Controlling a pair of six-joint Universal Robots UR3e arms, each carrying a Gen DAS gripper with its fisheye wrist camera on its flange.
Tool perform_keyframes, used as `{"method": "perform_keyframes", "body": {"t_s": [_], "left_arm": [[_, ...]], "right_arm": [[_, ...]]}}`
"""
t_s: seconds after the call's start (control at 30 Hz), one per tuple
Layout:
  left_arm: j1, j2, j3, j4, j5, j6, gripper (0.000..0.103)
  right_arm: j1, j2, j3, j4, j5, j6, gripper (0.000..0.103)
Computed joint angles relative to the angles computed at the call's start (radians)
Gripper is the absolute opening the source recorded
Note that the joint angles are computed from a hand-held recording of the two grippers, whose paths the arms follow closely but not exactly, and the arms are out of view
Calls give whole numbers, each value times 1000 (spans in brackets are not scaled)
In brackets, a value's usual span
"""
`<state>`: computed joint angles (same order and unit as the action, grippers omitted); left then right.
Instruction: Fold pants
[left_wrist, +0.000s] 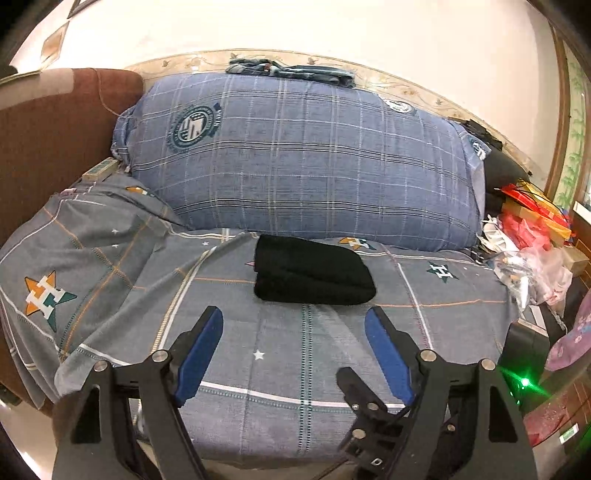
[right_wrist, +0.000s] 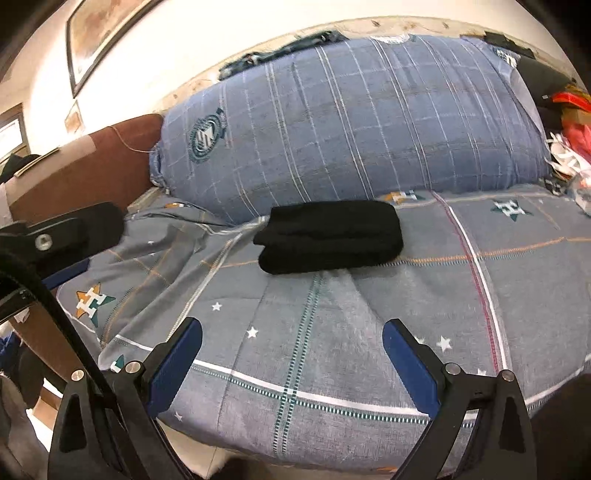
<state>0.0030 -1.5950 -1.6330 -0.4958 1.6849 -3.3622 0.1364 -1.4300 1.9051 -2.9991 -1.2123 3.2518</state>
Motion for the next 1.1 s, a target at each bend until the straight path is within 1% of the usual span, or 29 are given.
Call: {"method": "perform_keyframes", "body": {"t_s": [0.1, 0.2, 0.37, 0.43, 0.6, 0.73, 0.8, 0.87, 0.93, 1.1], "left_arm": [[37, 10, -34, 18, -11, -14, 79], [79, 4, -45, 7, -28, -13, 79], [151, 2, -85, 5, -84, -43, 79], [159, -24, -88, 9, -82, -34, 79], [188, -105, -45, -61, -124, -11, 79], [189, -147, -8, -95, -113, 3, 79], [188, -163, 20, -117, -114, 8, 79], [192, -166, 32, -116, -122, 14, 79], [188, -173, 45, -102, -104, 31, 79], [192, -186, 49, -65, -53, 48, 79]], "right_arm": [[15, 19, -23, 48, -22, -10, 100], [31, 44, -39, 60, -45, -13, 100], [63, 56, -61, 119, -97, -42, 100], [71, 55, -58, 115, -112, -47, 100], [101, 140, -118, 102, -170, -45, 100], [108, 193, -135, 82, -222, -16, 100], [117, 192, -122, 76, -275, 2, 100], [131, 188, -118, 79, -310, -7, 100], [142, 196, -134, 86, -320, -14, 100], [142, 265, -230, 146, -289, -14, 100]]}}
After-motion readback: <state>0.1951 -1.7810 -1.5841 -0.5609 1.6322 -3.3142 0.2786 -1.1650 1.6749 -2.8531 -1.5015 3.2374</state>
